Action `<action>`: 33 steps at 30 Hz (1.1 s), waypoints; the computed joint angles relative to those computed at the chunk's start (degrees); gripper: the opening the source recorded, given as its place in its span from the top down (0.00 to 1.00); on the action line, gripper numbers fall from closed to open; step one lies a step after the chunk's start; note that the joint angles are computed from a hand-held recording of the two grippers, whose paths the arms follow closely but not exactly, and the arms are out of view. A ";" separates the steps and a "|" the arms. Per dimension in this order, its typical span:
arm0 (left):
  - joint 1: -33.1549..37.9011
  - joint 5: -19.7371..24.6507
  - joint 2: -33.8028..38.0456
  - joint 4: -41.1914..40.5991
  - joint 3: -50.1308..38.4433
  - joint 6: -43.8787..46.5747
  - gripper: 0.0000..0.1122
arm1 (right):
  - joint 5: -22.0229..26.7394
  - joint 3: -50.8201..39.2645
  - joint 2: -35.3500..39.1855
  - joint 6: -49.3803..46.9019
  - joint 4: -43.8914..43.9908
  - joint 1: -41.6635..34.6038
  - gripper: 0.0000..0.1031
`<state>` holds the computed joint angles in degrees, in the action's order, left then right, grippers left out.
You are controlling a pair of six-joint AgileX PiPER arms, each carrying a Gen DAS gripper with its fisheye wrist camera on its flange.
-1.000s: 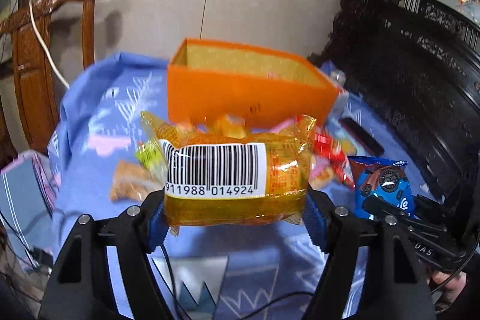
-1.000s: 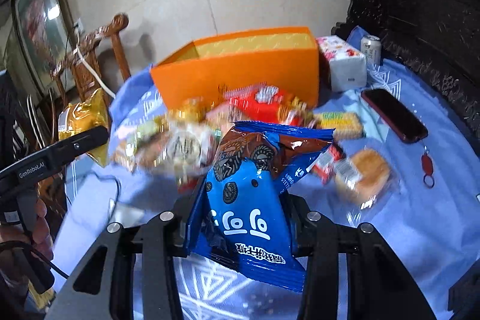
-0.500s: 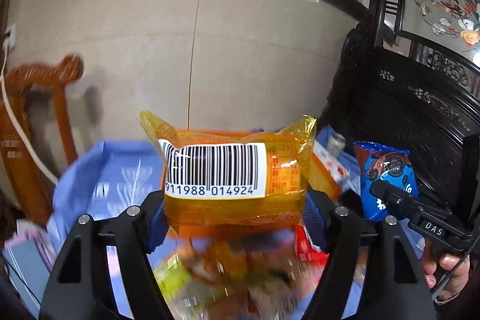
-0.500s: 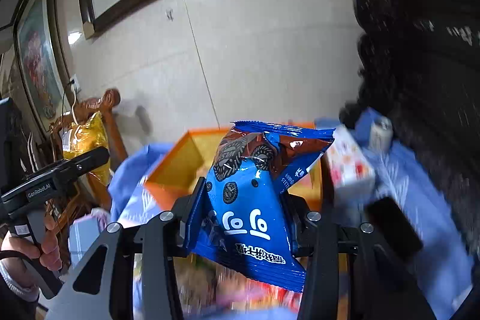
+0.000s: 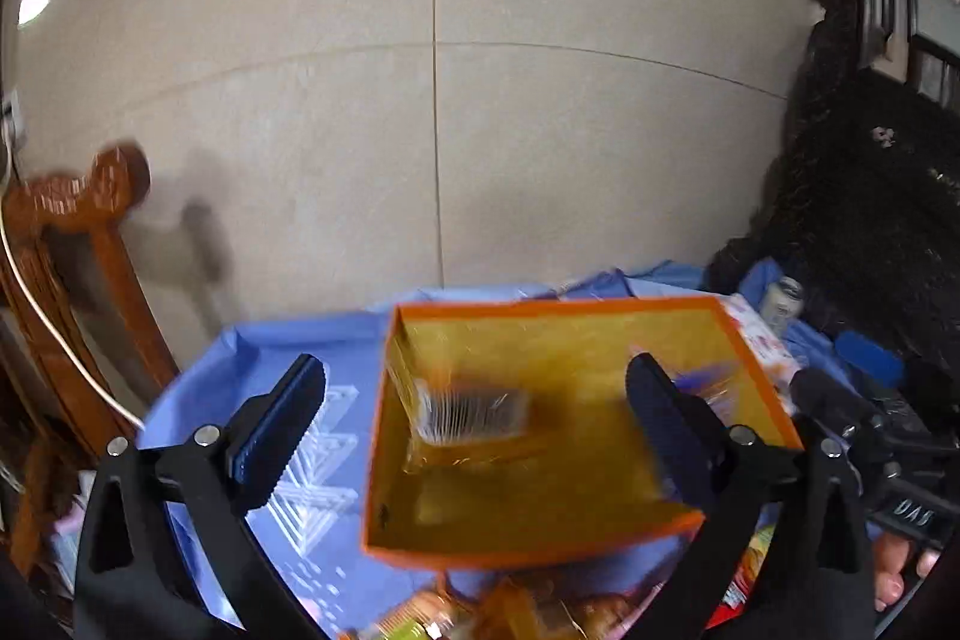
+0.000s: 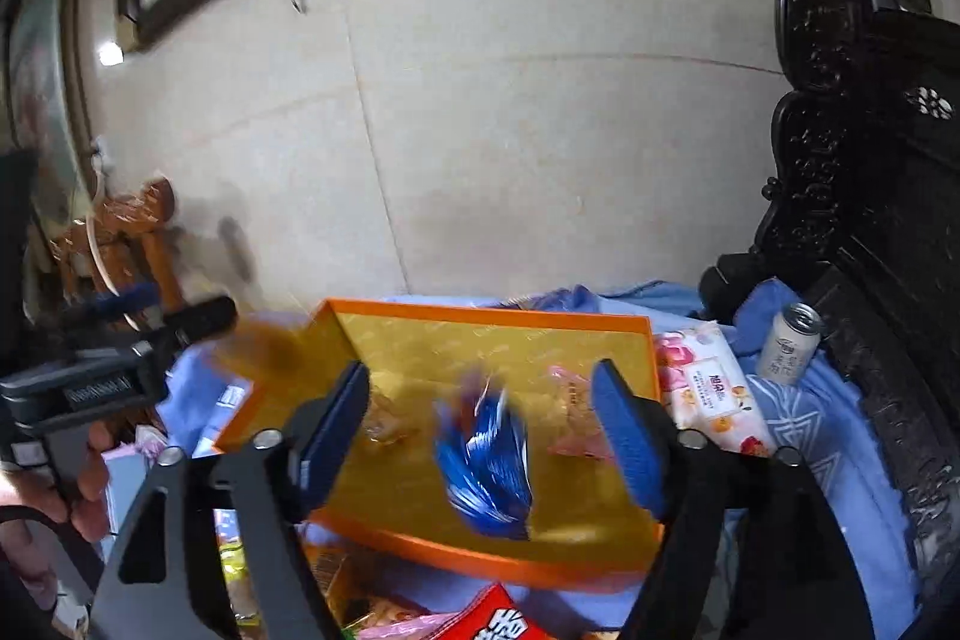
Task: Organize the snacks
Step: 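Carry both bags over the orange box and release them inside, then grasp the wrapped bread with the right tool while the left tool grasps the white character bag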
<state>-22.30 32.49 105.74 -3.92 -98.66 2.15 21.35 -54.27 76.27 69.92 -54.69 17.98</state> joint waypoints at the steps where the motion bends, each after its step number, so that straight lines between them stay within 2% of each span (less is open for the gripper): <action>1: 0.67 -3.14 -2.41 -2.72 4.92 2.37 0.12 | 0.29 1.93 -1.44 3.07 -2.81 0.87 0.20; 6: 1.74 -8.60 -11.36 -8.62 20.41 6.69 0.12 | 1.14 10.29 -10.20 2.54 -0.63 2.89 0.20; 9: 2.47 -12.53 -18.48 -19.61 32.90 16.78 0.12 | 4.71 16.98 -17.60 6.15 -2.20 6.39 0.15; 11: 2.54 -14.63 -22.98 -23.36 40.42 20.50 0.12 | 9.85 21.68 -22.38 10.05 -3.98 11.04 0.12; 13: 2.72 -15.50 -25.82 -29.25 46.25 26.21 0.12 | 17.72 26.41 -26.67 13.37 -4.25 18.28 0.12; 14: 2.78 -15.57 -27.28 -31.72 49.32 28.72 0.12 | 23.37 29.10 -28.60 15.55 -3.93 23.79 0.12; 16: 2.89 -15.44 -29.44 -31.31 53.34 28.23 0.12 | 32.25 32.65 -30.27 20.12 -3.49 33.63 0.12; 18: 3.09 -15.27 -31.99 -31.48 57.45 28.33 0.12 | 37.30 36.69 -29.99 24.29 -2.05 40.52 0.12; 21: 3.17 -15.29 -35.72 -32.77 62.42 29.34 0.12 | 34.08 41.00 -29.06 26.34 -0.40 39.52 0.12; 24: 2.43 -15.80 -37.25 -32.48 65.99 29.17 0.12 | 28.59 43.89 -25.17 30.27 -3.46 34.11 0.12; 26: 1.53 -15.99 -37.05 -31.73 66.95 28.18 0.12 | 21.80 45.19 -22.02 30.74 -6.87 27.19 0.12; 28: -0.36 -16.70 -36.12 -28.02 67.38 24.07 0.12 | 15.30 45.90 -14.98 34.23 -12.91 20.47 0.12; 30: -2.10 -17.65 -35.14 -25.46 67.58 21.46 0.12 | 13.14 46.75 -11.56 39.77 -19.02 18.75 0.12; 33: -5.32 -19.43 -32.58 -23.07 67.27 18.41 0.12 | 13.14 46.91 -10.93 41.77 -20.18 18.93 0.14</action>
